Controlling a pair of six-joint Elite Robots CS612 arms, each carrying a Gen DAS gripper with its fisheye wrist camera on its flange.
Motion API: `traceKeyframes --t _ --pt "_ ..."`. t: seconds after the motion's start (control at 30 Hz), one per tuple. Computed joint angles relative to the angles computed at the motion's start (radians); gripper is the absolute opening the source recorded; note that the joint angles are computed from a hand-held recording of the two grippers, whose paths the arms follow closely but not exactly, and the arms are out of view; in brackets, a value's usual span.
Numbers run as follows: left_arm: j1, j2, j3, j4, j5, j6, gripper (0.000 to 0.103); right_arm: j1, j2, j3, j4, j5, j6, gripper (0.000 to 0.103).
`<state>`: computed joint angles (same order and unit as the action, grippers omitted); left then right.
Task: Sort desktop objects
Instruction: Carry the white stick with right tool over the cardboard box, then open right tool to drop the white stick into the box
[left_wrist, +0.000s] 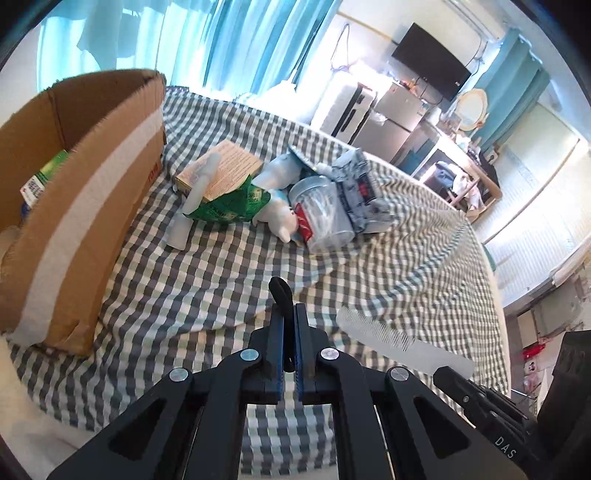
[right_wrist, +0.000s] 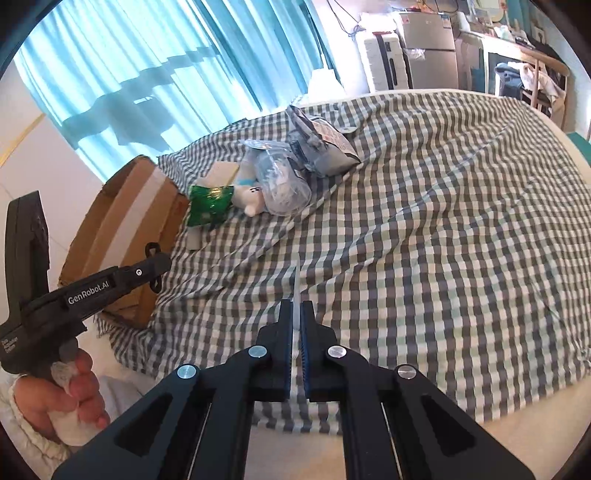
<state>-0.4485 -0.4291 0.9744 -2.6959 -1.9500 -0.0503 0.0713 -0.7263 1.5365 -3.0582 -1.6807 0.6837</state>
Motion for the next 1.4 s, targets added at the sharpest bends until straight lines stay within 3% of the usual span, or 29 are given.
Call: traceKeyframes --t 0.23,0.47,0.83,1.03,1.13,1.23,1.4 --pt "0.016 -0.047 0.06 -0.081 -0.024 -0.03 0.003 0.033 -0.039 0.007 -0.007 -0.051 -0.026 0.004" --pt "0.04 -0.063 0.07 -0.128 -0.047 -0.069 0.003 0.07 -0.043 -0.04 0.016 -0.088 -0.083 0.004" --pt "0.086 -0.029 -0.031 -0.149 -0.033 -0.139 0.003 0.101 0.0 -0.219 -0.004 -0.078 -0.245 0.004" --pt "0.127 0.021 -0.154 -0.124 0.026 -0.17 0.003 0.111 0.086 -0.428 0.032 -0.015 -0.341 0.004" --pt "0.144 0.054 -0.219 -0.063 0.072 -0.169 0.003 0.114 0.15 -0.558 0.079 0.038 -0.372 0.004" --pt "0.157 0.089 -0.287 0.042 0.104 -0.142 0.004 0.113 0.224 -0.698 0.174 0.101 -0.377 0.004" --pt "0.17 0.129 -0.354 0.152 0.113 -0.12 0.007 0.125 0.354 -0.928 0.367 0.121 -0.418 0.004"
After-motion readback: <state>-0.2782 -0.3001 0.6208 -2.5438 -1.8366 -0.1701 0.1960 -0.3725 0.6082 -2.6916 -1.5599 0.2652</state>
